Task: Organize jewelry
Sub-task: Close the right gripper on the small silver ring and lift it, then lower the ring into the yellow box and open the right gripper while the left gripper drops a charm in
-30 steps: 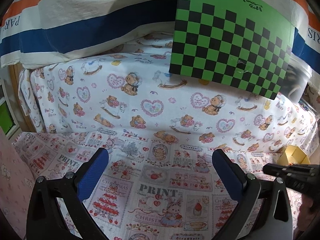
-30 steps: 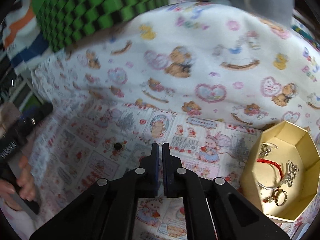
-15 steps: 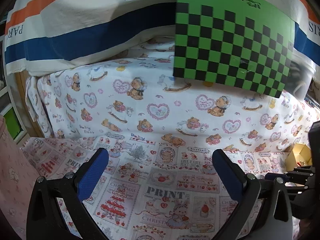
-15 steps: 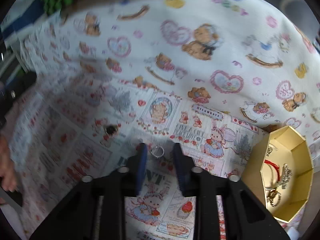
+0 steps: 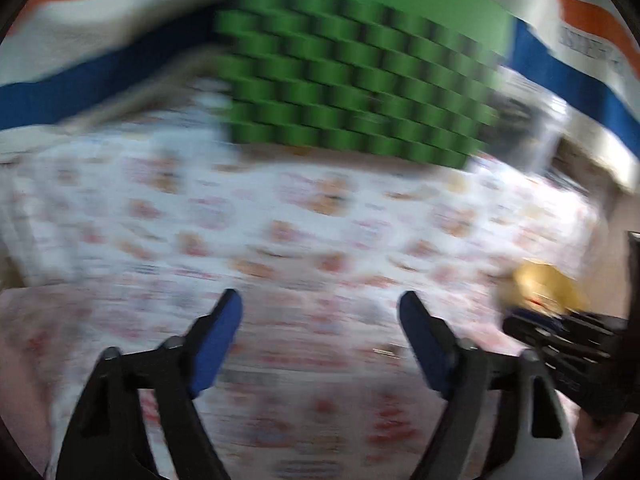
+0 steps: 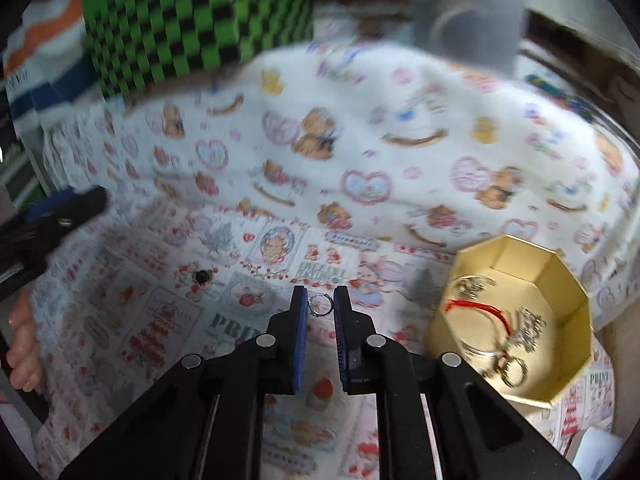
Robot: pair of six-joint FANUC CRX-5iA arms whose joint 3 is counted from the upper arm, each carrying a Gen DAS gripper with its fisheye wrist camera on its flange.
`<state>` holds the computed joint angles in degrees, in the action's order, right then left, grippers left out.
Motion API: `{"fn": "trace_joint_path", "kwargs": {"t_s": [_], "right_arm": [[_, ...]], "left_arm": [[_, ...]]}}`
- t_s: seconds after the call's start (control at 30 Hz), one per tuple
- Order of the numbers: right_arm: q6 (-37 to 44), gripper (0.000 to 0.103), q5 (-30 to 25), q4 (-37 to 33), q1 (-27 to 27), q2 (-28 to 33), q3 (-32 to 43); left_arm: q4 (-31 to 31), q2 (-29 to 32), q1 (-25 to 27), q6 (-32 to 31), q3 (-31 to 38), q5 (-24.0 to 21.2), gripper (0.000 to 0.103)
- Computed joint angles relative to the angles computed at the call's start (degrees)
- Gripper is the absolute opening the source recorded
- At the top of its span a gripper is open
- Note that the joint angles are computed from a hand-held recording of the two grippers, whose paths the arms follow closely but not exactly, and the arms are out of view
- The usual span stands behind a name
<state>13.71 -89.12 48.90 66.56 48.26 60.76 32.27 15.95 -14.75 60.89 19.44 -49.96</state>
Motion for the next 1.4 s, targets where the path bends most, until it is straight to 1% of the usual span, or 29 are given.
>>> {"fn": "trace_joint_path", "kwargs": {"t_s": [0.03, 0.07, 0.1, 0.13, 0.17, 0.2, 0.23, 0.3, 0.37, 0.43, 0.47, 0.5, 0.53, 0.6, 0.67, 0.73, 0.87, 0.93, 1.07, 1.1, 1.17, 1.23, 1.3, 1.33, 1.4], "right_arm": [[-3.08, 0.014, 1.98, 1.42, 0.11, -2.14, -4.25], [-6.33, 0.014, 3.71, 2.21, 0.24, -4.3, -8.25], [-7.63, 0.014, 4.52, 1.59, 0.28, -5.65, -9.95], [-6.89, 0.014, 4.27, 1.16, 0.2, -5.64, -9.24], [-6.86, 0.014, 3.99, 1.73, 0.39, -5.93, -9.74], [-7.26, 0.014, 3.57, 2.77, 0.67, -6.38, -10.69], [-7.71, 0.014, 3.9, 3.0, 0.8, -7.23, -12.09], [-9.32, 0.014, 5.36, 2.83, 1.05, -9.56, -15.34], [-10.8, 0.014, 5.67, 3.14, 1.31, -11.47, -17.9], [-11.62, 0.014, 5.48, 3.31, 1.37, -11.79, -18.16], [-12.71, 0.014, 5.69, 3.48, 1.45, -12.76, -19.52], [-13.03, 0.014, 5.74, 3.63, 1.07, -11.78, -18.49], [-13.91, 0.014, 5.32, 4.11, 1.17, -12.12, -19.02], [-15.26, 0.014, 5.34, 4.86, 1.32, -13.04, -20.45], [-16.16, 0.014, 5.64, 5.26, 1.49, -13.93, -21.71], [-16.39, 0.014, 5.48, 5.6, 1.46, -13.98, -21.68], [-16.87, 0.014, 5.28, 6.01, 1.68, -14.78, -22.53], [-17.32, 0.014, 5.22, 6.75, 1.82, -15.12, -22.94], [-20.04, 0.014, 5.73, 10.35, 2.79, -17.68, -26.72], [-20.23, 0.014, 4.96, 11.66, 3.16, -18.03, -27.21], [-20.23, 0.014, 4.08, 13.45, 3.77, -18.88, -28.35], [-19.89, 0.014, 2.9, 15.01, 4.57, -19.74, -29.62], [-19.57, 0.014, 1.86, 16.59, 5.25, -20.77, -31.58], [-19.33, 0.014, 1.29, 17.09, 5.5, -21.12, -32.22], [-20.66, 0.014, 0.47, 18.34, 5.9, -22.52, -35.1]], "left_arm": [[3.05, 1.03, 0.07, -2.17, 0.58, -2.17, 0.062], [3.85, 2.0, -0.06, -1.57, 1.63, -4.0, 0.057], [3.42, 3.77, -0.29, 0.52, 4.22, -7.14, 0.053], [2.85, 5.28, -0.56, 1.77, 6.46, -9.68, 0.05], [1.95, 6.72, -0.9, 2.88, 8.7, -11.85, 0.043], [0.37, 8.04, -1.31, 4.36, 11.04, -13.8, 0.038], [-1.85, 9.35, -1.85, 6.14, 13.61, -15.73, 0.035], [-4.93, 11.21, -2.82, 8.07, 17.25, -18.65, 0.025], [-7.79, 12.79, -3.79, 9.65, 20.5, -20.92, 0.022], [-10.09, 13.52, -4.71, 11.19, 22.31, -21.63, 0.022], [-10.63, 14.21, -4.96, 11.63, 23.47, -22.45, 0.021], [-11.5, 15.14, -5.3, 12.45, 25.13, -23.77, 0.02], [-12.94, 16.39, -5.67, 13.79, 27.37, -25.56, 0.019], [-14.89, 17.88, -6.06, 15.3, 29.9, -27.86, 0.011], [-15.7, 19.2, -6.39, 16.01, 31.57, -29.37, 0.008], [-15.12, 18.43, -6.32, 15.77, 29.89, -27.86, 0.008], [-14.02, 17.34, -5.72, 14.83, 28.69, -27.73, 0.008], [-13.77, 15.45, -5.27, 13.99, 27.0, -27.21, 0.008], [-12.22, 11.45, -4.84, 12.36, 22.79, -24.75, 0.008], [-12.03, 10.25, -4.78, 12.24, 21.69, -23.95, 0.008], [-13.81, 7.07, -5.08, 14.21, 19.2, -21.45, 0.008], [-11.36, 3.85, -4.87, 12.9, 15.3, -18.09, 0.008], [-8.9, 2.76, -5.16, 11.15, 14.23, -17.07, 0.008], [-7.47, 2.99, -5.22, 10.07, 14.6, -17.39, 0.008], [-6.3, 4.76, -6.91, 9.97, 17.06, -18.33, 0.008]]}}
